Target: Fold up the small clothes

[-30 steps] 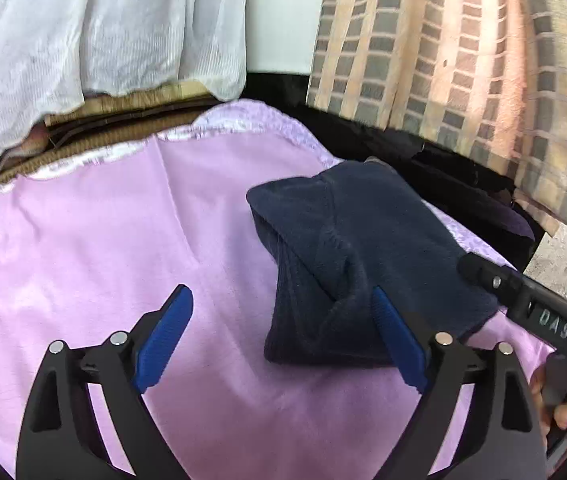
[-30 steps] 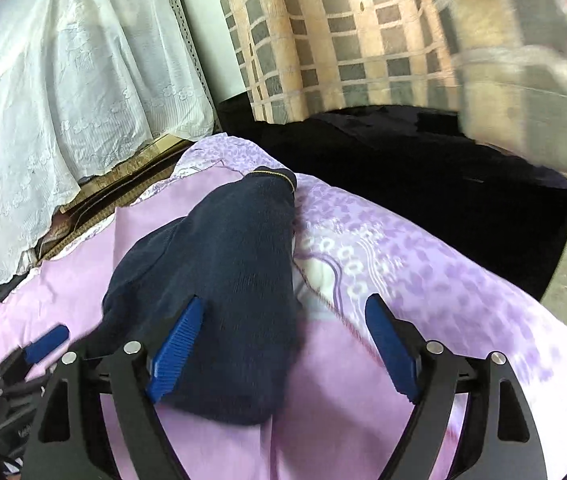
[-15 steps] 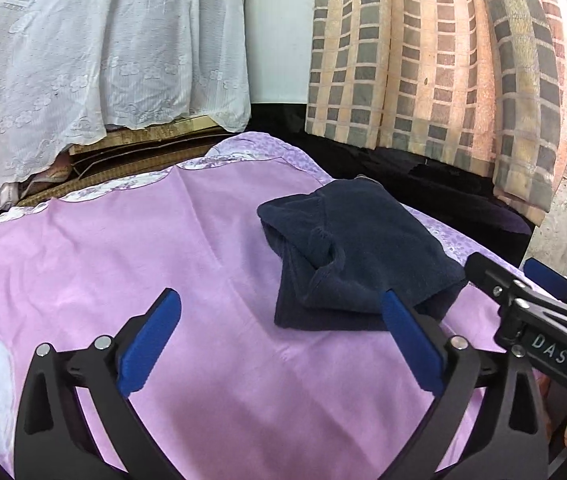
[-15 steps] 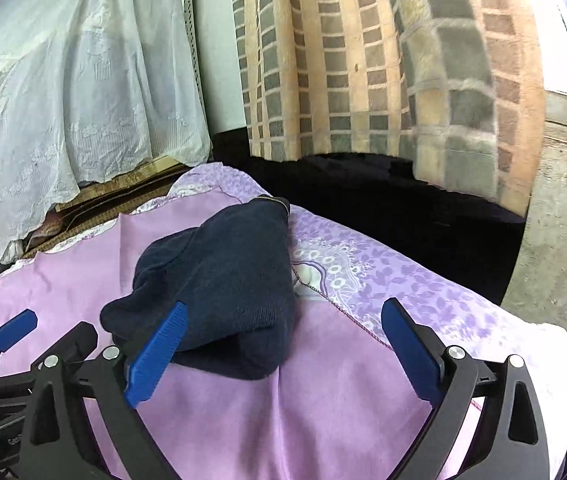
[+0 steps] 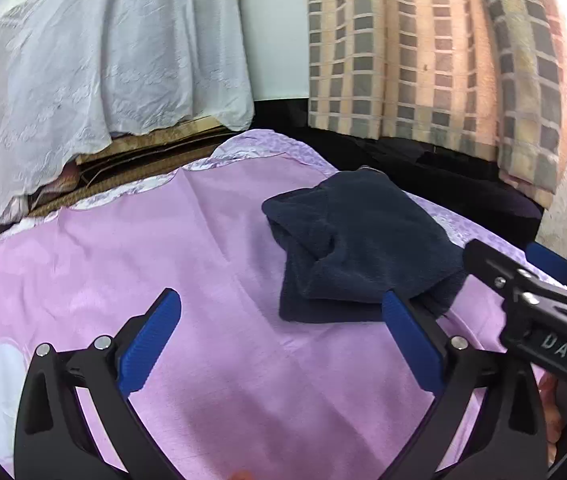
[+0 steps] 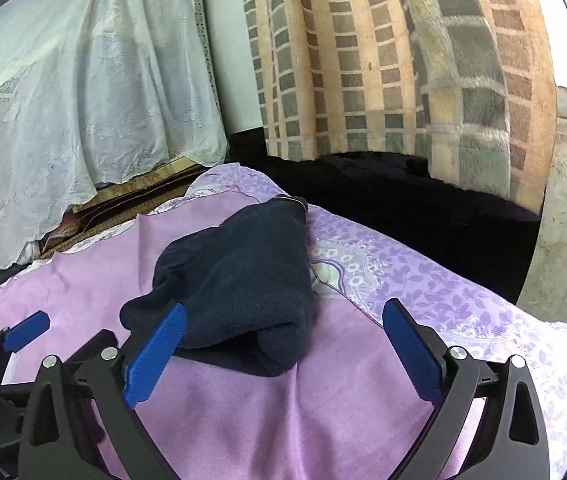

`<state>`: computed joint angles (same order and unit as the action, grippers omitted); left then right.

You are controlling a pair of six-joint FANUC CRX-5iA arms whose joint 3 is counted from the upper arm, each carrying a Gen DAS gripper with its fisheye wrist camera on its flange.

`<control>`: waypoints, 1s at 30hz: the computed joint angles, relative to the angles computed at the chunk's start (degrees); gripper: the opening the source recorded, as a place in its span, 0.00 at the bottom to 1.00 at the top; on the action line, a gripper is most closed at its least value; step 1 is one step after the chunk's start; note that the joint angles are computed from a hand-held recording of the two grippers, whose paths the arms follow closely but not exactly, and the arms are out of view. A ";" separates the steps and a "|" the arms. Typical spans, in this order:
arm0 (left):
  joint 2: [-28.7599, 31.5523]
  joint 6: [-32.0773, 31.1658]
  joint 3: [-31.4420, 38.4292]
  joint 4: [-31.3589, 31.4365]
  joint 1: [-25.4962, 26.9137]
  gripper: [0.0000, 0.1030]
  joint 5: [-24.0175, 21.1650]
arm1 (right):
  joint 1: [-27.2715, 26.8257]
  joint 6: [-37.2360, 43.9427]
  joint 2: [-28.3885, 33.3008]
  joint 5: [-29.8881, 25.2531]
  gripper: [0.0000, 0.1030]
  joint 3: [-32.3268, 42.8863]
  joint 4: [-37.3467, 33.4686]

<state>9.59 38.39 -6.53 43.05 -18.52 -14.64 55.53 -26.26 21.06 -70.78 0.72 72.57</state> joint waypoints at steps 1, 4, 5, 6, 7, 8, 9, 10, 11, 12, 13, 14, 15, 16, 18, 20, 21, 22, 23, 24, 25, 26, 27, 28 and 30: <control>-0.16 -1.58 -0.45 1.17 -0.29 0.95 0.32 | 0.00 -0.05 -0.01 0.02 0.96 -0.04 0.12; -0.43 -4.97 -1.35 4.25 -0.83 0.95 0.56 | -0.08 -1.13 -0.42 0.24 0.96 -0.66 0.48; -0.44 -5.17 -1.38 4.56 -0.83 0.95 0.29 | -0.08 -1.66 -0.61 0.29 0.96 -0.97 0.66; -0.42 -5.05 -1.36 4.58 -0.84 0.95 0.17 | -0.09 -2.44 -0.86 0.32 0.96 -1.38 0.98; -0.38 -4.69 -1.24 4.40 -0.76 0.95 -0.06 | -0.11 -2.88 -1.00 0.30 0.96 -1.64 1.19; -0.31 -4.00 -1.01 3.89 -0.60 0.95 -0.31 | -0.06 -3.49 -1.15 0.09 0.96 -1.95 1.45; -0.20 -2.83 -0.63 2.86 -0.43 0.95 -0.58 | -0.02 -4.18 -1.29 -0.21 0.96 -2.25 1.77; -0.05 -0.96 -0.09 1.24 -0.22 0.95 -0.78 | 0.06 -4.84 -1.42 -0.62 0.96 -2.50 1.90; 0.11 1.86 0.63 -1.07 0.08 0.95 -1.01 | 0.11 -5.19 -1.48 -0.89 0.96 -2.63 1.87; 0.18 3.39 0.98 -2.11 0.28 0.95 -1.15 | 0.27 -5.82 -1.53 -1.57 0.96 -2.79 1.68; 0.26 4.89 1.33 -2.99 0.51 0.95 -1.47 | 0.43 -6.39 -1.64 -2.02 0.96 -2.97 1.51; 0.38 6.03 1.65 -3.16 0.80 0.95 -1.98 | 0.53 -6.96 -1.90 -1.99 0.96 -3.37 1.48; 0.46 6.60 1.74 -2.54 1.06 0.95 -2.42 | 0.66 -7.57 -2.53 -0.85 0.96 -4.32 1.83; 0.52 8.70 2.14 -3.41 1.42 0.95 -2.90 | 0.73 -7.76 -2.93 0.12 0.96 -4.98 2.32; 0.67 16.20 4.01 -9.12 2.28 0.95 -4.51 | 1.24 -7.68 -3.15 0.61 0.96 -5.96 4.55; 0.55 17.76 4.25 -9.48 2.84 0.95 -5.89 | 2.35 -6.73 -1.82 -2.82 0.96 -5.13 6.60; 0.15 16.34 3.33 -7.30 3.07 0.96 -6.22 | 2.89 -6.24 -1.10 -4.74 0.96 -4.54 7.37; -0.28 15.86 2.60 -6.38 3.24 0.95 -6.23 | 3.37 -5.63 -0.38 -6.53 0.96 -3.76 7.43; -1.02 16.41 1.80 -6.69 3.54 0.95 -6.12 | 3.90 -4.63 0.46 -8.52 0.97 -2.50 6.75; -1.39 17.39 1.71 -7.79 3.83 0.96 -6.58 | 4.28 -3.64 0.99 -9.44 0.97 -1.46 5.59; -1.82 16.88 1.20 -7.54 4.08 0.96 -6.92 | 4.43 -2.54 0.90 -8.72 0.97 -0.96 4.12; -2.29 15.42 0.32 -6.26 4.21 0.96 -6.82 | 4.36 -1.68 0.27 -6.57 0.97 -1.05 2.43; -2.94 14.34 -0.58 -5.52 4.40 0.96 -6.71 | 4.35 -0.78 -0.27 -4.70 0.96 -0.92 0.39; -3.56 14.62 -1.06 -6.40 4.55 0.96 -6.49 | 4.35 -0.08 -1.10 -1.90 0.96 -0.95 -2.47; -4.52 15.57 -1.62 -8.47 4.61 0.95 -5.88 | 4.78 -0.22 -1.11 -0.94 0.96 -0.48 -4.72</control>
<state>5.06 53.96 -8.15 34.58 -13.91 -20.52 60.31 -26.48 19.95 -71.72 0.24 67.85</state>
